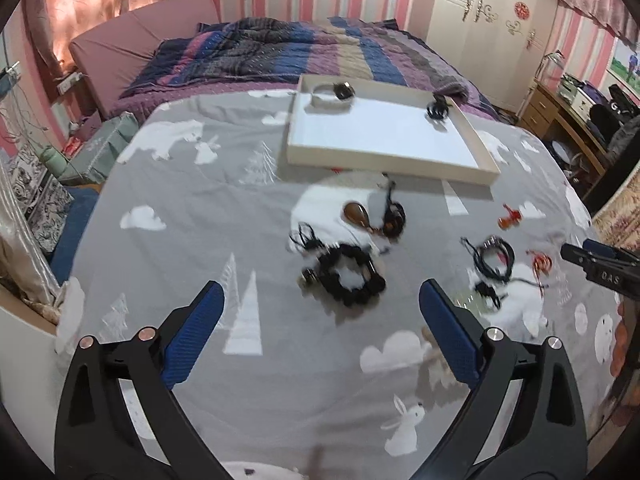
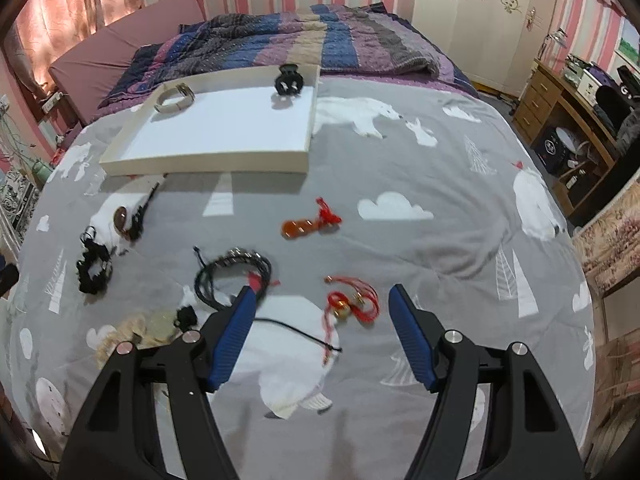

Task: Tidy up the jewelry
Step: 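Withdraw both tools from the tray back over the jewelry, then grasp the red knotted charm with the right tool while the left tool grasps the cream scrunchie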

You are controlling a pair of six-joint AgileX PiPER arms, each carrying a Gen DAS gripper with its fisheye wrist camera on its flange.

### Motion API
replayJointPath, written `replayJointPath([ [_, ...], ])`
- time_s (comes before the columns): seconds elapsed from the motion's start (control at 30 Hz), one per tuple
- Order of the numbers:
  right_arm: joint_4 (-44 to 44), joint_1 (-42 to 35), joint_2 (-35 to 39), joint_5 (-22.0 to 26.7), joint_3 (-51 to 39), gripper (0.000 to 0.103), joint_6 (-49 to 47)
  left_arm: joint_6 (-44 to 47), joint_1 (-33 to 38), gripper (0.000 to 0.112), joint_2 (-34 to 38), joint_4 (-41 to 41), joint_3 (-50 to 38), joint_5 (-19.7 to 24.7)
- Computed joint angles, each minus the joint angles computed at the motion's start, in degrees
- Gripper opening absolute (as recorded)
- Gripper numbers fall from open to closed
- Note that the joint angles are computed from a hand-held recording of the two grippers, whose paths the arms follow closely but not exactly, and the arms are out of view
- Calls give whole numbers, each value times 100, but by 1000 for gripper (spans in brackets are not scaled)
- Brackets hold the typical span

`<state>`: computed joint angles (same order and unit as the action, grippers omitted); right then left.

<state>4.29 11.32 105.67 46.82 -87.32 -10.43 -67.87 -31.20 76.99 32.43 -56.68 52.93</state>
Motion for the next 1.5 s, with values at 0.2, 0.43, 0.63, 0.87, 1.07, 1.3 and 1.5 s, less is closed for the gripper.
replayJointPath([
  [0.2, -43, -143, -226, -325, 557, 69, 29, -379, -410, 100, 43, 39, 297, -254],
  [0.43, -29, -295, -263, -533, 922, 69, 76, -514, -618, 100, 204, -88, 433, -556],
  [0.63, -51, -440, -92, -565, 868, 69, 141, -369, -673, 100, 409, -295, 404, -756],
  [0.87, -11, -384, 237, -216, 402, 69, 37, 290, -584, 100, 557, -812, 171, -877],
  [1.07, -173, -238, 680, 572, -404, 69, -17, 1471, -330, 99, 819, -1866, -213, -848],
  [1.3, -392, -128, 1230, 1323, -1363, 69, -41, 2120, -218, 83, 1316, -2346, -677, -721],
  [1.5, -477, -58, 1476, 1473, -1645, 63, -3, 2543, -177, 66, 1689, -2619, -855, -817],
])
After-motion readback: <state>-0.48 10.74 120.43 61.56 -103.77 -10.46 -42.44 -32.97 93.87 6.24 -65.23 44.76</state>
